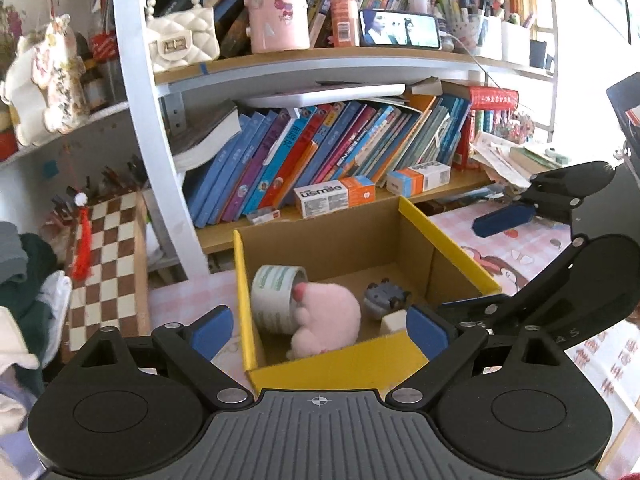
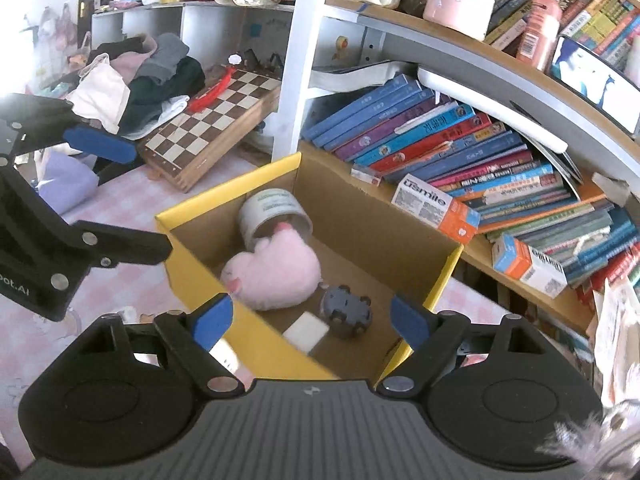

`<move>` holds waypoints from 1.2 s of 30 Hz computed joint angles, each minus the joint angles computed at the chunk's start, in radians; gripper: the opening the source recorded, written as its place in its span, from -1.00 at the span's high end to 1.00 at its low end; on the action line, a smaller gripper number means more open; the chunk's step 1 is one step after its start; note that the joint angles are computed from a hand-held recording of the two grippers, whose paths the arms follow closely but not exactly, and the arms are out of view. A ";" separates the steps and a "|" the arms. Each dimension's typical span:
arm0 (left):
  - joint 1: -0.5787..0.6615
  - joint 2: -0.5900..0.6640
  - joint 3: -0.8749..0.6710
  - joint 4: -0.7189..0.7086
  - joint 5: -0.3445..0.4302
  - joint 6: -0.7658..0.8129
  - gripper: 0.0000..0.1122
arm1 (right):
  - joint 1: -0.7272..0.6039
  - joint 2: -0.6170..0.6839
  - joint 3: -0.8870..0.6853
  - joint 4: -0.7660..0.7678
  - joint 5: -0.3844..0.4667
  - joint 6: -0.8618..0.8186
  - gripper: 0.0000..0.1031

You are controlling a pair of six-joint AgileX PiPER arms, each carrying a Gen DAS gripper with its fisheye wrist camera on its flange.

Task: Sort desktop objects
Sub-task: 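Withdraw both open tools up out of the box, then reach the right tool to the pink stick while the left tool reaches the small white charger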

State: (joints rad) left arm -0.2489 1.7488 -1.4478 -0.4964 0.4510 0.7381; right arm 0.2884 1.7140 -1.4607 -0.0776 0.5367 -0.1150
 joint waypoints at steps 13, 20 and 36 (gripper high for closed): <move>0.068 -0.193 0.274 -0.177 -0.046 0.209 -0.70 | 0.136 -0.207 0.293 -0.432 -0.031 0.609 -0.74; 0.103 -0.266 0.386 -0.228 -0.058 0.253 -0.70 | 0.253 -0.277 0.411 -0.676 0.032 0.947 -0.75; 0.143 -0.396 0.598 -0.348 -0.072 0.399 -0.70 | 0.545 -0.349 0.611 -0.972 0.260 1.521 -0.78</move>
State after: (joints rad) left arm -0.1063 1.3526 -0.8501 -0.8444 0.3794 1.1375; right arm 0.8337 1.3654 -0.8498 -1.0499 0.7965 1.4058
